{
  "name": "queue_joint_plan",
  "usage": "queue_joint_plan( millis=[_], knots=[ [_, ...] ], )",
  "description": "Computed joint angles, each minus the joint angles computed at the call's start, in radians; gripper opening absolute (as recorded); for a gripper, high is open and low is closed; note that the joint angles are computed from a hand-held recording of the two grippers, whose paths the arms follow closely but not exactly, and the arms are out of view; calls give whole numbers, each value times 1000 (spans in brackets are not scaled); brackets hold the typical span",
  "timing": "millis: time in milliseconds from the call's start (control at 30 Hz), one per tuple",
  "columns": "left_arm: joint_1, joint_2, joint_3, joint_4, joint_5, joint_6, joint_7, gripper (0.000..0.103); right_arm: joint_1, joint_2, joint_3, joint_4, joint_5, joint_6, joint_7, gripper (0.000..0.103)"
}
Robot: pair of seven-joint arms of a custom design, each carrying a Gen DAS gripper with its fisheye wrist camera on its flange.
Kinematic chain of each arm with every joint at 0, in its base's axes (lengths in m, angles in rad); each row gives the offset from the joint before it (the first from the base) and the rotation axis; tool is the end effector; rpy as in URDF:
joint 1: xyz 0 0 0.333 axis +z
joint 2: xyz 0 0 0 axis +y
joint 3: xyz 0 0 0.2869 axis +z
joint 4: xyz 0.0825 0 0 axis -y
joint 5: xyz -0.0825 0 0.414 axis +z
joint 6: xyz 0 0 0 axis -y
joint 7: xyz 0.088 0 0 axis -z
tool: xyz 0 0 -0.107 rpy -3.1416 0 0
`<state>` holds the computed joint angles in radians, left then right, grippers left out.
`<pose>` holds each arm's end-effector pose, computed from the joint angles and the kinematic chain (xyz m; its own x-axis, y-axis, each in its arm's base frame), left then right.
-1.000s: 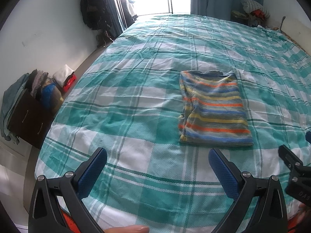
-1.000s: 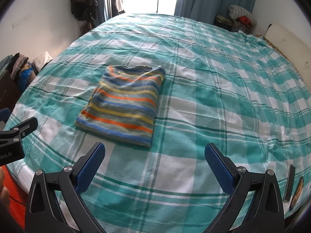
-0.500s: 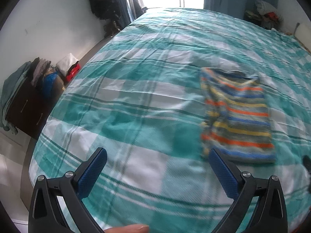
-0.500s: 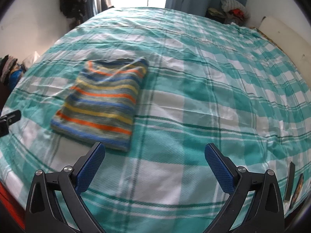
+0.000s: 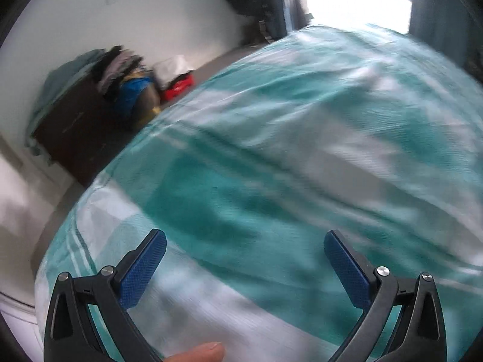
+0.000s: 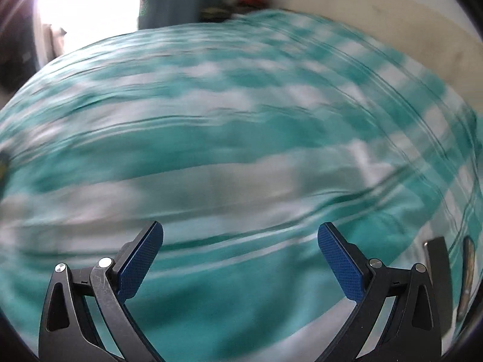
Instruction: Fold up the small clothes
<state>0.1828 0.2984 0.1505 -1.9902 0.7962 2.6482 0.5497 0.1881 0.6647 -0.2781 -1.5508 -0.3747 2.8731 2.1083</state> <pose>0.6157 0.1900 0.2988 0.6703 -0.7175 -0.1896 -0.6769 -0.4864 -0.5525 0.7558 -0.0092 0.3022 -0.2269 -0.9654 0.1285 -0.7435 0.0865 -0.6632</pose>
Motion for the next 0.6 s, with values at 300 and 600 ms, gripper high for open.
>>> queue_joint_plan(
  millis=[300,600],
  knots=[
    [-12,16,61,-43,-23,114,-14,103,-49,103,3,134,47,-171,-28,103],
    [13,28,50,-42,-115,160,35,103,-102,116,59,161,93,-182,-75,103]
  ],
)
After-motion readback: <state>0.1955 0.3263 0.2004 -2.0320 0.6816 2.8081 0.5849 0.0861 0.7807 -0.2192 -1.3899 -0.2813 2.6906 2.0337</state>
